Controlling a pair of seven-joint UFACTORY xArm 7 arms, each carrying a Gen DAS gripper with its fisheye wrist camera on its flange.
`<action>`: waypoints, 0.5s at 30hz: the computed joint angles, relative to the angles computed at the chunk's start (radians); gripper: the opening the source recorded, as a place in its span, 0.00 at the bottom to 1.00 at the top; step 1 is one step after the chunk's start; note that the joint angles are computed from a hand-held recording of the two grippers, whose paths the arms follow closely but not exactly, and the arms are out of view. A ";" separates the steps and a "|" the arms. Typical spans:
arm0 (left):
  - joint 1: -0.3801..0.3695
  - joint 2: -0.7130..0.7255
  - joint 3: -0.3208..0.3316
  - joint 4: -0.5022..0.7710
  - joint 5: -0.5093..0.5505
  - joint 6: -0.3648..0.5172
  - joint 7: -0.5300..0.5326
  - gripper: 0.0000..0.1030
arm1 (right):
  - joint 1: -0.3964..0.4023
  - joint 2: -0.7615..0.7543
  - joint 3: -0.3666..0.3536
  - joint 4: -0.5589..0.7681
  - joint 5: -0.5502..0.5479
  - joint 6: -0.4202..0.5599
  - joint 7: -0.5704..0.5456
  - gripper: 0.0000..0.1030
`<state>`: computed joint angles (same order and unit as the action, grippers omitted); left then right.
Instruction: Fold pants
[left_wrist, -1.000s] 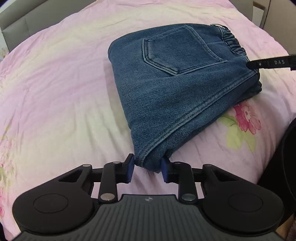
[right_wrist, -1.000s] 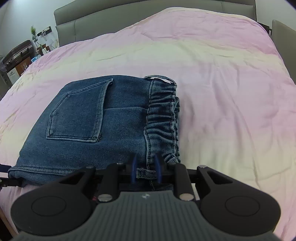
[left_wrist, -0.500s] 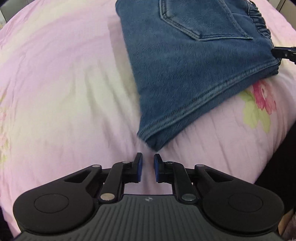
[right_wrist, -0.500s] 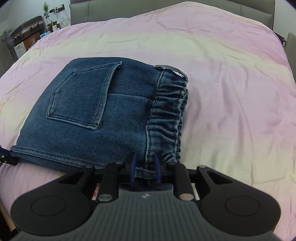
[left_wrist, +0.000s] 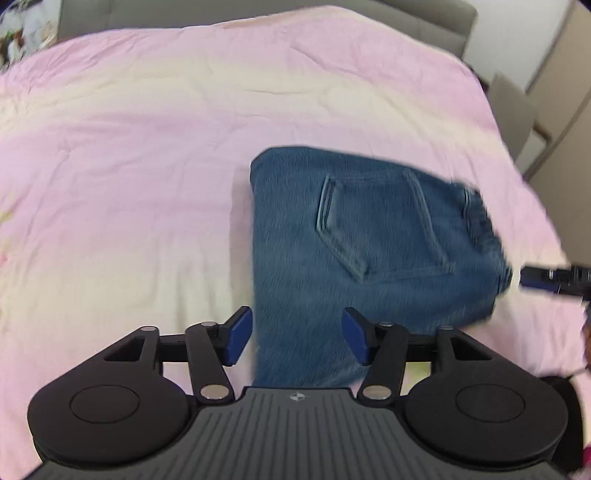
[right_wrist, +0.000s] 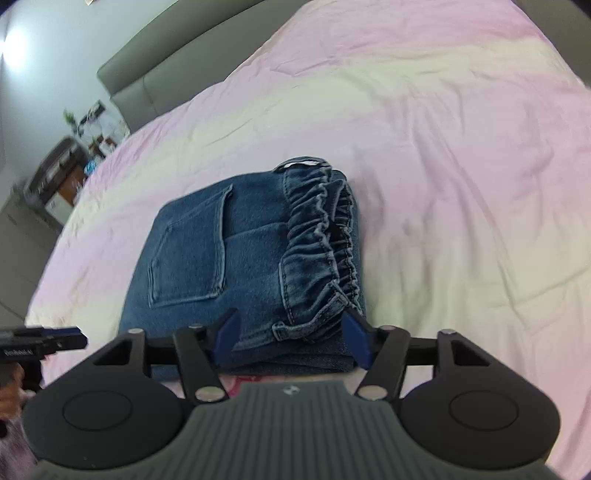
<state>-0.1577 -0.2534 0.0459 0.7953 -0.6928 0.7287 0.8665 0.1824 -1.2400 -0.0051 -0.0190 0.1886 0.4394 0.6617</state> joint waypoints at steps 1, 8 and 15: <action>-0.007 0.038 0.005 0.021 -0.038 -0.003 -0.002 0.68 | -0.001 0.013 -0.038 -0.008 0.015 -0.033 -0.011 0.69; 0.032 0.278 -0.056 0.164 -0.120 -0.023 -0.106 0.72 | 0.147 0.369 -0.357 0.070 0.129 -0.270 -0.275 0.77; 0.122 0.412 -0.104 0.238 -0.297 0.061 -0.091 0.78 | 0.567 0.535 -0.812 0.167 0.294 -0.427 -0.549 0.77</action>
<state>-0.0354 0.1590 -0.0585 1.0334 -0.9896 0.7894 0.7751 0.7494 -0.7054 -0.8174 0.1475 0.4821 0.0121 0.1127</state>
